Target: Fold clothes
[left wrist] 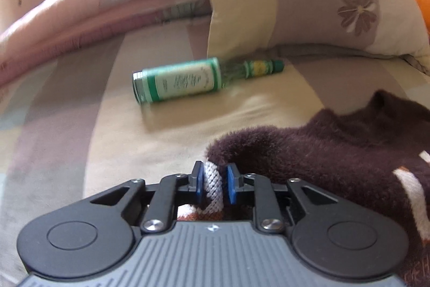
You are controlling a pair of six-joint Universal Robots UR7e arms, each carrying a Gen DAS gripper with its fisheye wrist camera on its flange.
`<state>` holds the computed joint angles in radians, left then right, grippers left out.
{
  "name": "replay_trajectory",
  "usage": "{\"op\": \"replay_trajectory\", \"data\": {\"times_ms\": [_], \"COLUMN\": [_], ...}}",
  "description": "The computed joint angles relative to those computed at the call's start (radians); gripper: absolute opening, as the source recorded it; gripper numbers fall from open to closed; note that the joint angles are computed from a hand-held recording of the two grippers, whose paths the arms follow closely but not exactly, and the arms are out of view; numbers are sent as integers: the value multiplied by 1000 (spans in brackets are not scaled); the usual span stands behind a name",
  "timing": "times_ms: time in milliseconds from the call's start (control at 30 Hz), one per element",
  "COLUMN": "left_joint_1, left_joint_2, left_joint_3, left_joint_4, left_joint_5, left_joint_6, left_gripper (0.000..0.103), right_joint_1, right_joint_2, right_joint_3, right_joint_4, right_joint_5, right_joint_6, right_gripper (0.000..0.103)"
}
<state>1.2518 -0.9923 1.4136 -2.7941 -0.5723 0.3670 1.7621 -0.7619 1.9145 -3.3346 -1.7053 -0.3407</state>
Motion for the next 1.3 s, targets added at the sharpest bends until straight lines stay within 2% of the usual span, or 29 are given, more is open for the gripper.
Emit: {"op": "replay_trajectory", "data": {"times_ms": [33, 100, 167, 233, 300, 333, 367, 400, 500, 533, 700, 733, 800, 833, 933, 1033, 1133, 1233, 1300], "left_joint_1": [-16, -43, -63, -64, -51, -44, -41, -39, -23, -17, -58, -70, -86, -86, -77, -60, -50, -66, -85], "left_joint_2": [-4, -40, -97, -153, -174, -169, -161, -150, -181, -192, -237, -234, -228, -233, -214, -203, -270, -339, -355], "left_joint_3": [11, 55, 125, 180, 204, 208, 212, 211, 262, 280, 322, 325, 346, 360, 378, 399, 481, 578, 589], "left_joint_4": [-27, -22, -5, 90, 184, 217, 250, 295, 326, 332, 381, 377, 302, 260, 241, 259, 200, 157, 155], "left_joint_5": [19, -4, -101, -259, -384, -391, -375, -322, -235, -209, -145, -134, -179, -235, -328, -299, -302, -269, -248], "left_joint_6": [37, 36, 7, -71, -124, -142, -163, -200, -203, -201, -243, -241, -202, -167, -143, -171, -205, -213, -193], "left_gripper": [26, 33, 45, 63, 64, 64, 64, 63, 54, 53, 53, 56, 67, 70, 72, 73, 73, 73, 71], "right_joint_1": [1, 2, 3, 4, 6, 8, 8, 8, 3, 0, -7, -6, -1, 0, 5, 8, 7, 4, 8], "right_joint_2": [0, 0, 0, 1, 3, 5, 5, 4, -2, -5, -9, -6, 0, 4, 13, 16, 14, 9, 10], "right_joint_3": [0, -1, 0, 0, -1, -2, -3, -3, -2, -2, -8, -11, -14, -17, -23, -23, -23, -23, -21], "right_joint_4": [0, -2, -3, -2, -3, -3, -3, -2, 3, 7, 20, 20, 14, 13, 12, 10, 15, 24, 26], "right_joint_5": [0, 0, -1, -6, -13, -16, -18, -17, -7, -2, 2, -2, -13, -20, -38, -47, -44, -37, -43], "right_joint_6": [0, 0, -1, -4, -10, -13, -14, -13, -7, -5, -1, -6, -15, -17, -24, -31, -33, -35, -52], "right_gripper": [103, 103, 103, 103, 103, 103, 103, 103, 103, 103, 103, 103, 103, 103, 103, 103, 103, 103, 103]}}
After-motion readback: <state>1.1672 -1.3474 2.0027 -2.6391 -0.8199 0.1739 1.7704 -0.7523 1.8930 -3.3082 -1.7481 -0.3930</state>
